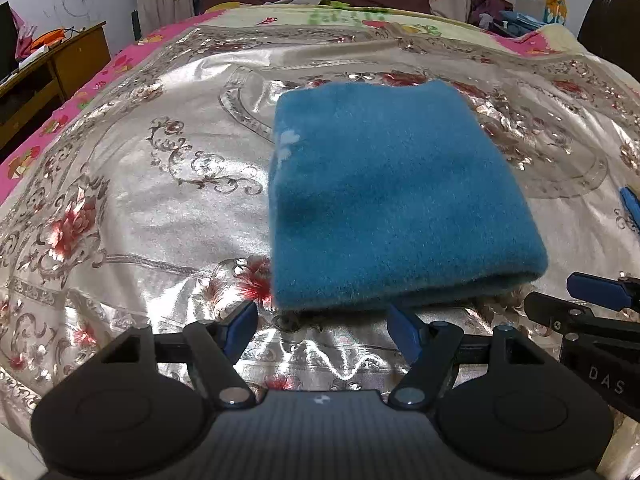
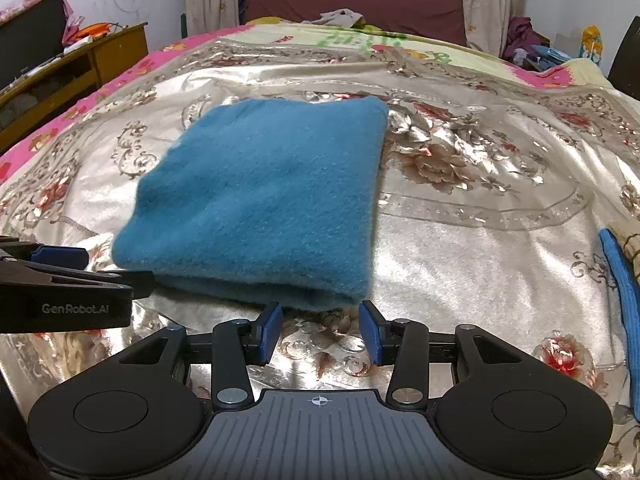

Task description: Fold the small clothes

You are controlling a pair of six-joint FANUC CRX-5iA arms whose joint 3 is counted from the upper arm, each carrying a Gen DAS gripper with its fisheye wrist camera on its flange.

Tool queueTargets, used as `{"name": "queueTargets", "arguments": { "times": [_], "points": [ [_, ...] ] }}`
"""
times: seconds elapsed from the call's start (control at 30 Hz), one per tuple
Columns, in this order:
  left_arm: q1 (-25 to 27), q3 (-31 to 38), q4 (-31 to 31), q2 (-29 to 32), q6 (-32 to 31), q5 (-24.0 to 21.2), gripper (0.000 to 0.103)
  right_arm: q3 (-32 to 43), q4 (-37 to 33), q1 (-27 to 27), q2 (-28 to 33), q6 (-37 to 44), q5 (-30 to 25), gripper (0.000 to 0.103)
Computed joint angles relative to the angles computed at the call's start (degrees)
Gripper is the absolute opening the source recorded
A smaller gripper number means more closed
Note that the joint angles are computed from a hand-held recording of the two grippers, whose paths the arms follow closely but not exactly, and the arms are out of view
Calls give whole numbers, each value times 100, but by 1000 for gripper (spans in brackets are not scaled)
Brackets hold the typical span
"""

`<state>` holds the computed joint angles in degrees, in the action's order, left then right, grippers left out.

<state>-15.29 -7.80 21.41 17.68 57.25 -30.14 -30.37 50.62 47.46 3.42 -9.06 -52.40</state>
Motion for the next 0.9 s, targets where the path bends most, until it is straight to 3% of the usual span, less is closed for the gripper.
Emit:
{"name": "queueTargets", "arguments": {
  "times": [0.9],
  "points": [
    [-32,23,-109,5,87,-53,85,58,-102,25,62,41,77,51]
  ]
}}
